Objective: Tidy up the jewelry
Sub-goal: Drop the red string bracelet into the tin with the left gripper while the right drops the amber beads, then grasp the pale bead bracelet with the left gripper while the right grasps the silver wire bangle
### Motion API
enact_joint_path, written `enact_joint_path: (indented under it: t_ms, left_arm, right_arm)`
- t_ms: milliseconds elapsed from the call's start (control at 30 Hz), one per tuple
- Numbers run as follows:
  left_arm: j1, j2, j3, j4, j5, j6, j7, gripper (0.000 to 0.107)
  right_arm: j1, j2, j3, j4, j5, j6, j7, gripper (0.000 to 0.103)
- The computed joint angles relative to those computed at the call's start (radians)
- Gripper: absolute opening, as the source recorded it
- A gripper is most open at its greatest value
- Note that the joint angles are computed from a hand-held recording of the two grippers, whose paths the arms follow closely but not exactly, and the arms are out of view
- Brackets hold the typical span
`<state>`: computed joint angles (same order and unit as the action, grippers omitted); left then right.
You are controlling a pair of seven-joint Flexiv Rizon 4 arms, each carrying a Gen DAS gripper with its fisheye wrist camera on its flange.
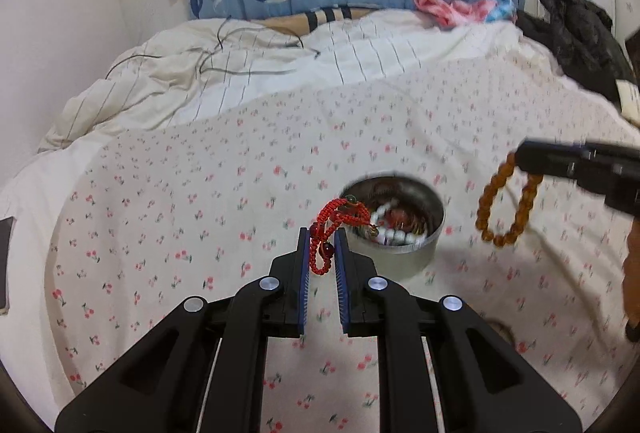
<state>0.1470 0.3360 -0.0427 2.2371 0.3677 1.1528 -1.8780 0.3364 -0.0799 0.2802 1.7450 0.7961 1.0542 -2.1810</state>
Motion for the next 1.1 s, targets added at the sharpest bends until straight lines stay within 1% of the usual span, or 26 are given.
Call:
enact_joint_path:
  t_ms: [67, 100, 133, 200, 267, 300, 333, 433, 467, 500, 533, 567, 600, 633, 700, 767, 833, 867, 900, 967, 1000, 1033, 1067, 1100]
  left_arm:
    - [-0.008, -0.018, 0.01, -0.01, -0.022, 0.04, 0.006, 0.011]
    - [-0.04, -0.042, 0.041, -0.01, -0.079, 0.088, 0.046, 0.011]
    - [-0.063, -0.059, 0.059, -0.01, -0.129, 0.11, 0.079, 0.011]
    - [-0.1, -0.102, 0.083, -0.022, -0.223, 0.138, 0.153, 0.011]
    - [-0.154, -0.151, 0.114, -0.024, -0.361, 0.163, 0.259, 0.011]
    - [-0.165, -0.166, 0.118, -0.023, -0.409, 0.162, 0.293, 0.011]
    - [-0.163, -0.183, 0.113, -0.028, -0.429, 0.15, 0.306, 0.011]
    - [-0.152, -0.227, 0.1, -0.028, -0.456, 0.118, 0.322, 0.014]
    - [-0.15, -0.234, 0.098, -0.028, -0.46, 0.112, 0.324, 0.015]
    - [-0.147, -0.246, 0.096, -0.03, -0.461, 0.1, 0.325, 0.02]
    - [-0.141, -0.251, 0.095, -0.035, -0.45, 0.087, 0.316, 0.03]
    - [-0.141, -0.251, 0.096, -0.034, -0.456, 0.089, 0.318, 0.037]
    - [-0.141, -0.246, 0.099, -0.026, -0.462, 0.103, 0.317, 0.05]
    - [-0.137, -0.237, 0.101, -0.024, -0.452, 0.107, 0.307, 0.06]
    - [-0.12, -0.213, 0.103, -0.018, -0.414, 0.118, 0.274, 0.066]
    - [-0.09, -0.182, 0.102, -0.011, -0.352, 0.112, 0.217, 0.069]
    - [-0.061, -0.144, 0.104, 0.004, -0.309, 0.086, 0.167, 0.071]
    - [-0.051, -0.133, 0.105, 0.008, -0.3, 0.067, 0.154, 0.071]
    - [-0.04, -0.115, 0.106, 0.019, -0.287, 0.046, 0.138, 0.071]
    - [-0.026, -0.087, 0.105, 0.044, -0.267, 0.027, 0.113, 0.072]
    - [-0.02, -0.08, 0.102, 0.051, -0.257, 0.012, 0.105, 0.073]
    - [-0.02, -0.078, 0.1, 0.053, -0.255, -0.003, 0.108, 0.073]
    - [-0.031, -0.081, 0.102, 0.053, -0.266, -0.021, 0.133, 0.073]
    - [-0.042, -0.086, 0.106, 0.053, -0.282, -0.024, 0.16, 0.073]
  right_arm:
    - [0.001, -0.003, -0.001, -0.005, 0.003, 0.004, 0.001, 0.012]
    - [0.0, -0.004, -0.001, -0.005, 0.001, 0.003, 0.004, 0.012]
    - [0.001, -0.006, -0.002, -0.006, -0.002, 0.005, 0.008, 0.012]
    - [-0.001, -0.01, -0.003, -0.006, -0.007, 0.006, 0.016, 0.012]
    - [-0.003, -0.014, -0.003, -0.009, -0.011, 0.005, 0.021, 0.012]
    - [-0.005, -0.015, -0.003, -0.01, -0.012, 0.005, 0.022, 0.012]
    - [-0.007, -0.017, -0.003, -0.012, -0.014, 0.004, 0.024, 0.012]
    - [-0.009, -0.027, -0.001, -0.023, -0.015, -0.003, 0.032, 0.012]
    - [-0.012, -0.031, -0.001, -0.03, -0.014, -0.009, 0.032, 0.012]
    - [-0.012, -0.036, 0.0, -0.036, -0.015, -0.012, 0.036, 0.012]
    - [-0.011, -0.043, 0.001, -0.045, -0.018, -0.011, 0.04, 0.012]
    - [-0.011, -0.048, 0.004, -0.052, -0.017, -0.012, 0.041, 0.012]
    - [-0.014, -0.055, 0.007, -0.066, -0.01, -0.019, 0.039, 0.012]
    - [-0.017, -0.06, 0.011, -0.078, 0.002, -0.029, 0.034, 0.012]
    - [-0.02, -0.074, 0.021, -0.117, 0.032, -0.052, 0.02, 0.012]
    - [-0.026, -0.087, 0.031, -0.15, 0.068, -0.084, 0.01, 0.012]
    - [-0.029, -0.106, 0.037, -0.185, 0.1, -0.123, 0.018, 0.012]
    - [-0.039, -0.126, 0.04, -0.214, 0.136, -0.171, 0.028, 0.012]
    - [-0.04, -0.146, 0.04, -0.231, 0.145, -0.195, 0.048, 0.012]
    - [0.001, -0.18, 0.028, -0.233, 0.046, -0.177, 0.131, 0.012]
    - [0.042, -0.2, 0.013, -0.22, -0.064, -0.15, 0.195, 0.014]
    - [0.082, -0.212, -0.006, -0.194, -0.181, -0.111, 0.262, 0.019]
    - [0.099, -0.216, -0.012, -0.173, -0.242, -0.079, 0.297, 0.036]
    - [0.098, -0.214, -0.008, -0.156, -0.27, -0.055, 0.306, 0.042]
